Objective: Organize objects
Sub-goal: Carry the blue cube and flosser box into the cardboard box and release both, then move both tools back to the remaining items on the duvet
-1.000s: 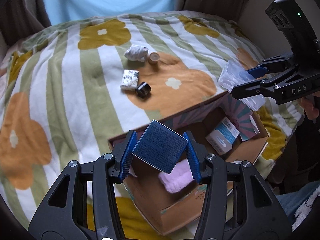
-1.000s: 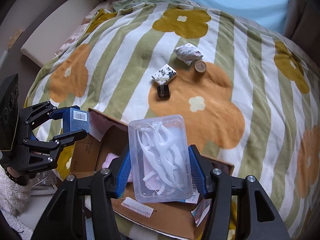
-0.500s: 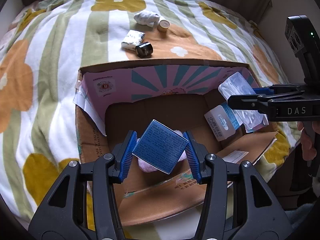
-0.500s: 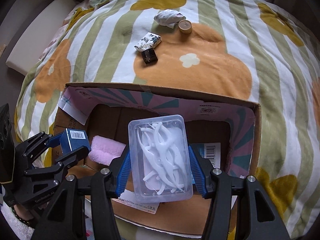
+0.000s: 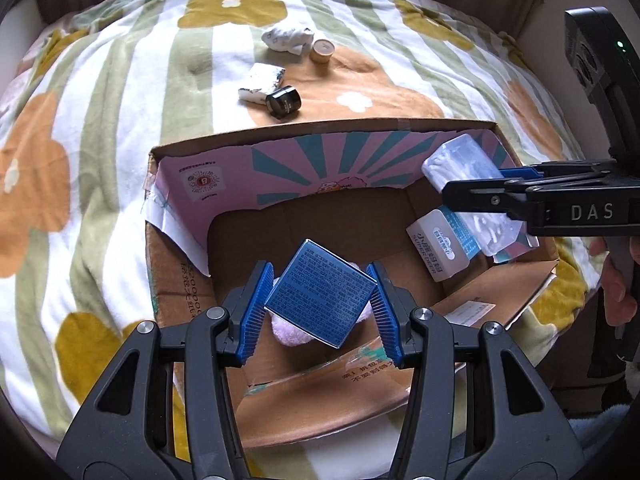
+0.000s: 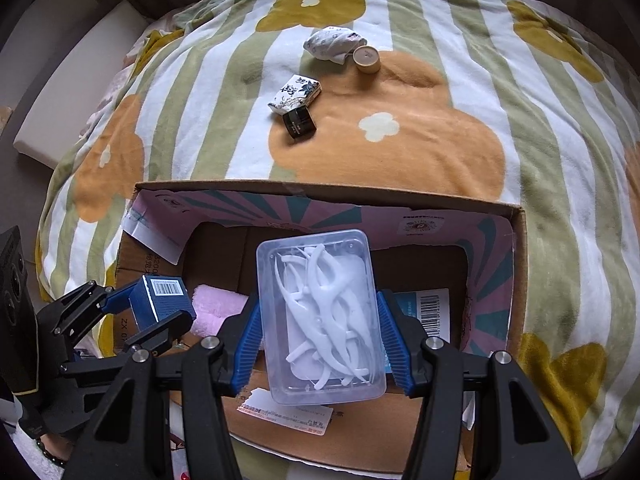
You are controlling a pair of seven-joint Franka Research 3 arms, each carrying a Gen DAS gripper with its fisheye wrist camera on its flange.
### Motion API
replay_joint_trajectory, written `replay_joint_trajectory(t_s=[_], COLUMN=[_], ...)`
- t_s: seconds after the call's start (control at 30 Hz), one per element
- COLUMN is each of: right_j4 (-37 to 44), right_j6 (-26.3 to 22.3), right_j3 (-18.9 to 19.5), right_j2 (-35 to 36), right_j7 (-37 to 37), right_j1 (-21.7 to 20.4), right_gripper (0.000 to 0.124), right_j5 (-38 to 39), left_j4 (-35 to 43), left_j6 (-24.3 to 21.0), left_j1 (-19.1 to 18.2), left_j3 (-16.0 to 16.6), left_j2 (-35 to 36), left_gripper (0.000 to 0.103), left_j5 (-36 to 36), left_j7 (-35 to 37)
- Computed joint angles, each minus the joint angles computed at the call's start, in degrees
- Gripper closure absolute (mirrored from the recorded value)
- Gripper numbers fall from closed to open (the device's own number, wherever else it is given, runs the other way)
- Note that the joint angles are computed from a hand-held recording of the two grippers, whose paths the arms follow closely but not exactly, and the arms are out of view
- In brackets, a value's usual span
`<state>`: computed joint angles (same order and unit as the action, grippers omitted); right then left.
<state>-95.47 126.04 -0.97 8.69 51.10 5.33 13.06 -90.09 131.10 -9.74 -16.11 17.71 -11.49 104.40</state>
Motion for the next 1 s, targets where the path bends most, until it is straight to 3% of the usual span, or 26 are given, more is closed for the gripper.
replay_joint_trajectory(t_s=[0.07,0.1,0.13,0.17,0.37,1.0], right_j4=[0.3,0.5,0.8,1.3,3.8,6.5], right_j6=[0.1,0.0,-0.3,-0.4,-3.3,-4.7], right_j3=[0.0,0.1,0.1,-0.1,-0.4,-0.4], right_j2=[0.3,0.5,0.7,1.0,1.9,2.9], right_j7=[0.7,0.9,1.3,2.9,4.4,3.8], right_j1=[0.3,0.4,0.4,0.6,-0.5,-0.9], right_gripper=[0.072,0.069,0.058,0.047,0.046,0.046], right_j5=[-0.7,-0.7,-1.0,-1.6,0.4,-1.5], left_j4=[0.5,0.7,0.9,0.6,2.0,9.0], left_j6=[0.1,0.0,0.0,0.8,-1.6,-4.9], left_j1=[-0.9,-1.0,-1.1,-1.1,-0.4,-0.2], left_j3=[0.4,0.4,0.4,0.3,-0.3,-0.2], left_j2=[0.2,0.2,0.3,0.0,0.5,3.5], left_gripper=[0.051,0.041,0.006,0.000,0.000,0.000], left_j5=[2.2,2.7,3.1,2.9,0.6,0.1], left_j7=[-1.3,-1.4,-1.5,-1.4,-0.5,1.0])
